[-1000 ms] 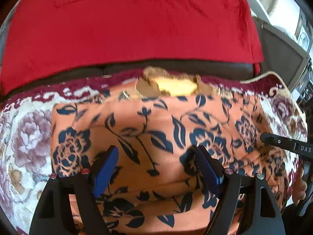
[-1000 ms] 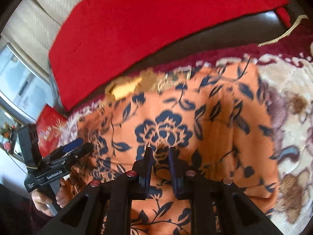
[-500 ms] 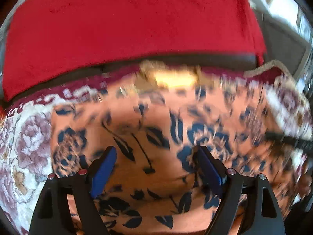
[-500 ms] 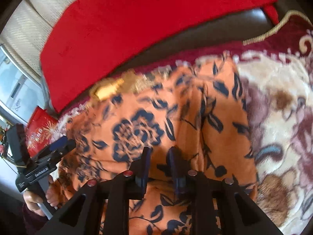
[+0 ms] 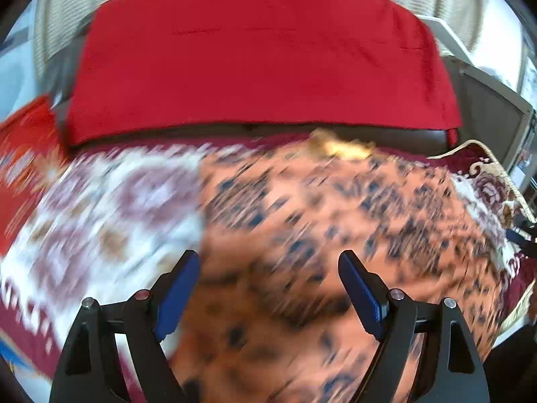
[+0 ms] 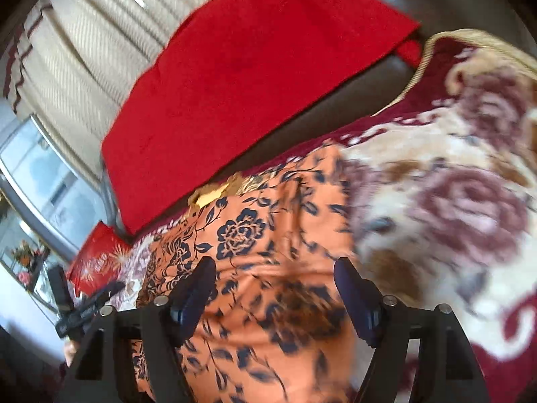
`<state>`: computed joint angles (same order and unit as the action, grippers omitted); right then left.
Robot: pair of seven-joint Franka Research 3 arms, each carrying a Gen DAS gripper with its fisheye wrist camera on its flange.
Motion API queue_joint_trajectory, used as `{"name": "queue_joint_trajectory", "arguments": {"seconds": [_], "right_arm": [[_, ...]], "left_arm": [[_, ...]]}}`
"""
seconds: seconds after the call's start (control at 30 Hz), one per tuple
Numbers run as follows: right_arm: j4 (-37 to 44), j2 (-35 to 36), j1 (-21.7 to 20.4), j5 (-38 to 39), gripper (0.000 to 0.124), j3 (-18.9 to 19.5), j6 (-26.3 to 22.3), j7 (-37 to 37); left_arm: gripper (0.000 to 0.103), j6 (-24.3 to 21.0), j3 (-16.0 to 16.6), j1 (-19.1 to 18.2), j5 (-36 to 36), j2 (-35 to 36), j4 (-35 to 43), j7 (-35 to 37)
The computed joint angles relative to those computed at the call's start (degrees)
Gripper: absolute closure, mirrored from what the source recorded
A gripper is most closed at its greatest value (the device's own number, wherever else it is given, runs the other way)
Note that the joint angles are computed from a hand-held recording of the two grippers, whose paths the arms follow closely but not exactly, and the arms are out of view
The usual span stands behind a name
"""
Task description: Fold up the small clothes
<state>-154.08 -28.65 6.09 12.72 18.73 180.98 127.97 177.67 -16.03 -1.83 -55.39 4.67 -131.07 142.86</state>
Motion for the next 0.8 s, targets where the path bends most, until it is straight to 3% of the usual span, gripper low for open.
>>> {"name": "queue_joint_trajectory", "arguments": {"seconds": [0.07,0.13,0.37,0.5,0.8], "right_arm": [[-3.9,-5.8,2.0,1.4,0.048,-0.7,-2.3,1.1],[-6.5,-9.6,4.1,2.3,0.048,-1.1,-4.9,2.3],[-11.1,-18.7,13.6,4.3,0.048,-2.4,-16.8,7.0],[-12.3,-20.0,16.0,4.1,0.048,-0.7,-20.6,10.9],[-11.9,-13.9,21.2,5.2,0.048,-4.3,-25.2,12.6]], "left_arm": [[0.018,-0.8,1.8,0.3,2.8,-3.0,-4.2,-3.2],[0.018,-4.3,4.4,0.3,2.7,-6.4,-7.6,-3.6],[0.018,-10.3,11.0,-2.8,2.1,-13.3,-15.6,-4.4],[0.018,-10.5,12.6,-2.9,9.2,-16.4,-19.9,-9.6],[0.018,-14.3,17.4,-3.0,21.6,-16.9,-23.3,-18.1]]}}
